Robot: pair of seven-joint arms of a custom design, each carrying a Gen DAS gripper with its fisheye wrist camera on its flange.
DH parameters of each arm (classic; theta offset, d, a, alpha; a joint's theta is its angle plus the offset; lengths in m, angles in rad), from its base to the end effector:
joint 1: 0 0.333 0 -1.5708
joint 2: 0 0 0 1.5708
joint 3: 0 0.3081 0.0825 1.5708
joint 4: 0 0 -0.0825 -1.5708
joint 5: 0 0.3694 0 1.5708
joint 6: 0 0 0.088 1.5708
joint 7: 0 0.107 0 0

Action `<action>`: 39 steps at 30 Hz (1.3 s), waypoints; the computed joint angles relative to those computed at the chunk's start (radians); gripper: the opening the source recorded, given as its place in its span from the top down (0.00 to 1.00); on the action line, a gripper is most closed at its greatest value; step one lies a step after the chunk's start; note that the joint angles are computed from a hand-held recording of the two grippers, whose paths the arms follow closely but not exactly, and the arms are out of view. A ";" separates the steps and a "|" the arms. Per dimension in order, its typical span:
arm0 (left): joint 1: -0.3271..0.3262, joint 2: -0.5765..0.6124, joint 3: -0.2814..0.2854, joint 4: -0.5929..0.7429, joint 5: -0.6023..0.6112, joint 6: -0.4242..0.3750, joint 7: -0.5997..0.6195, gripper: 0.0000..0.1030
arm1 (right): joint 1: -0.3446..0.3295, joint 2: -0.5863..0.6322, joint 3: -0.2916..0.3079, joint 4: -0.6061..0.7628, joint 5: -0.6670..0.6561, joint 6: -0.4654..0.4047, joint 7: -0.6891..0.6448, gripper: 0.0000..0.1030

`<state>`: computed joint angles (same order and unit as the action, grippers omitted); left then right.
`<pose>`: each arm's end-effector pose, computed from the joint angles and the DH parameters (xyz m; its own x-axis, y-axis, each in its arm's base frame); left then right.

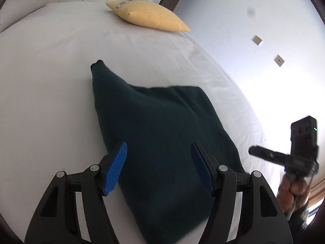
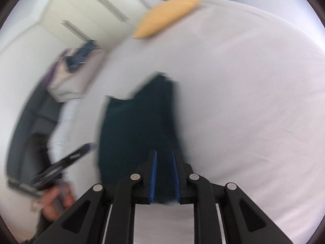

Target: Fold small clothes

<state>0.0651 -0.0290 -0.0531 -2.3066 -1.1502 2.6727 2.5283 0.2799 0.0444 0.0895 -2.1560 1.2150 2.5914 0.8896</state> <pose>0.5185 0.0337 0.3878 -0.1224 -0.9031 0.4116 -0.8171 -0.1438 -0.5583 0.5270 0.1845 0.4109 0.2295 -0.7382 -0.6344 -0.9024 0.0829 -0.4229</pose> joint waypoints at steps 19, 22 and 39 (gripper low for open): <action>0.040 0.210 -0.145 0.113 0.437 0.180 -0.355 0.40 | -0.069 0.222 0.068 0.167 0.096 -0.072 -0.070 0.96; 0.043 0.213 -0.158 0.107 0.468 0.206 -0.379 0.40 | -0.052 0.196 0.073 0.183 0.111 -0.038 -0.110 0.76; 0.064 0.014 -0.160 -0.047 -0.002 0.197 -0.021 0.33 | -0.031 0.119 0.050 0.106 0.063 0.086 -0.099 0.36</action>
